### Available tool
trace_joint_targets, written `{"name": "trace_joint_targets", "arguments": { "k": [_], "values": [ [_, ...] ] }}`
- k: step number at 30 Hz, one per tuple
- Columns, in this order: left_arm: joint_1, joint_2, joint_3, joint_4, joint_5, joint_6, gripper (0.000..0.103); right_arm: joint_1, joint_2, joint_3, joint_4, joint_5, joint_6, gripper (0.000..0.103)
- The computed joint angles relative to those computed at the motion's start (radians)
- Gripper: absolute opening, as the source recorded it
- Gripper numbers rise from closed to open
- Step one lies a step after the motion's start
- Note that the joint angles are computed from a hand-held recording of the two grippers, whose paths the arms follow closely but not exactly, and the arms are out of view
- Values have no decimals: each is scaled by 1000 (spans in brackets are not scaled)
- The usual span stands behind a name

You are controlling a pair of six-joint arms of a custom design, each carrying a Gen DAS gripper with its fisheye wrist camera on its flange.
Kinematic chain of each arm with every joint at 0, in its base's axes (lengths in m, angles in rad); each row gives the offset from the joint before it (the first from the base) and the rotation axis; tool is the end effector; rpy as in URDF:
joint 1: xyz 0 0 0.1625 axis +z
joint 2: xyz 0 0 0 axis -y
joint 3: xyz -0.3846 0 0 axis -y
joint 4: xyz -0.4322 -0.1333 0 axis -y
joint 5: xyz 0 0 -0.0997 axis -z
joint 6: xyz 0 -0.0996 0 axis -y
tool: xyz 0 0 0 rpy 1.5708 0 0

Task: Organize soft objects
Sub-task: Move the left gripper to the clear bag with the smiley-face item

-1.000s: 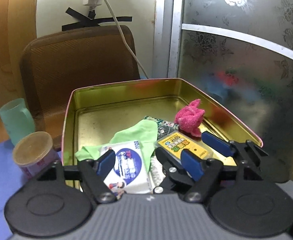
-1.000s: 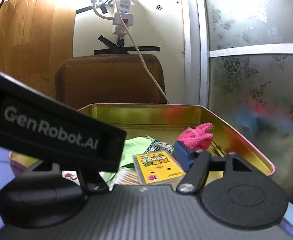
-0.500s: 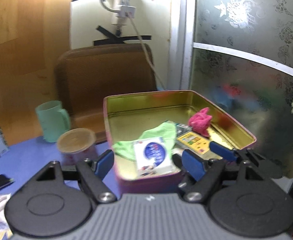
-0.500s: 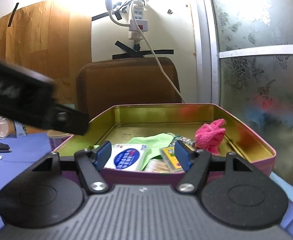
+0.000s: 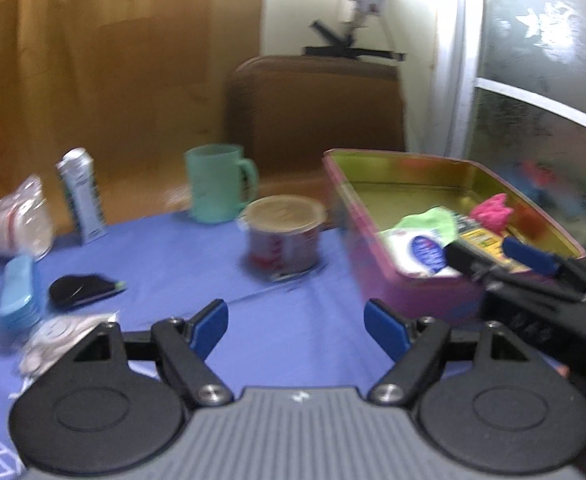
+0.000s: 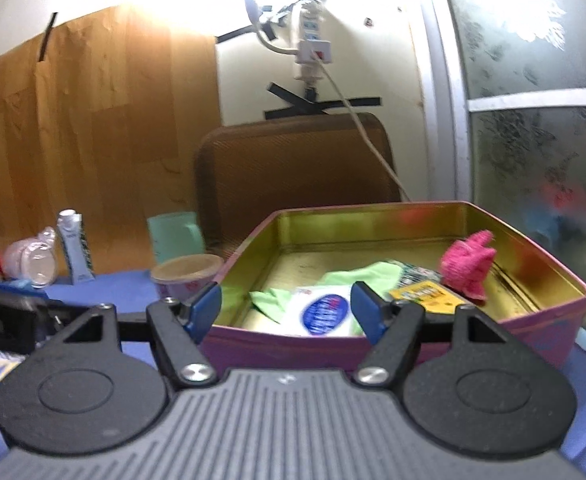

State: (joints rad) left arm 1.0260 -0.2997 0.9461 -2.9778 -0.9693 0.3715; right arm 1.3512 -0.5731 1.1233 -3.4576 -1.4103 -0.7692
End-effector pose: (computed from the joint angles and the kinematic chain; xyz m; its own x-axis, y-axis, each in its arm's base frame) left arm -0.2738 -0.8178 0.0250 -0.7091 0.3122 -0.6322 0.6792 0.5433 -0.4935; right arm -0.0309 -0.8234 0.2192 -0.7517 -0.1120 0.6499 -0.6574 0.2068 -0.7247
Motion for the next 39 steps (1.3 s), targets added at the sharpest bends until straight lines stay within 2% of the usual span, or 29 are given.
{"name": "trace_joint_targets", "arguments": {
  "k": [10,13,18,22,25,27,32,35,39],
  "values": [
    [70,-85,117,-32,60,-65,78,45,12,31,60,-4,-99,73],
    [85,-106,152,-57,94,-64,78,56,19,30,99,-14,-107,73],
    [117,-155,212,-109,109,-68,78,73,23,28,192,-36,-111,73],
    [140,-166,204,-157,158,-86,78,91,36,15,269,-46,-138,73],
    [151,-155,185,-233,227,-56,78,106,57,-14,336,-55,-149,72],
    [161,-152,177,-258,246,-55,78,114,70,-34,389,-61,-150,72],
    [192,-208,239,-288,126,-147,82,144,122,-115,549,-88,-205,72],
    [204,-229,267,-305,74,-184,82,169,181,-209,639,-110,-248,73],
    [210,-232,272,-312,47,-201,82,199,284,-368,754,-145,-312,84]
  ]
}}
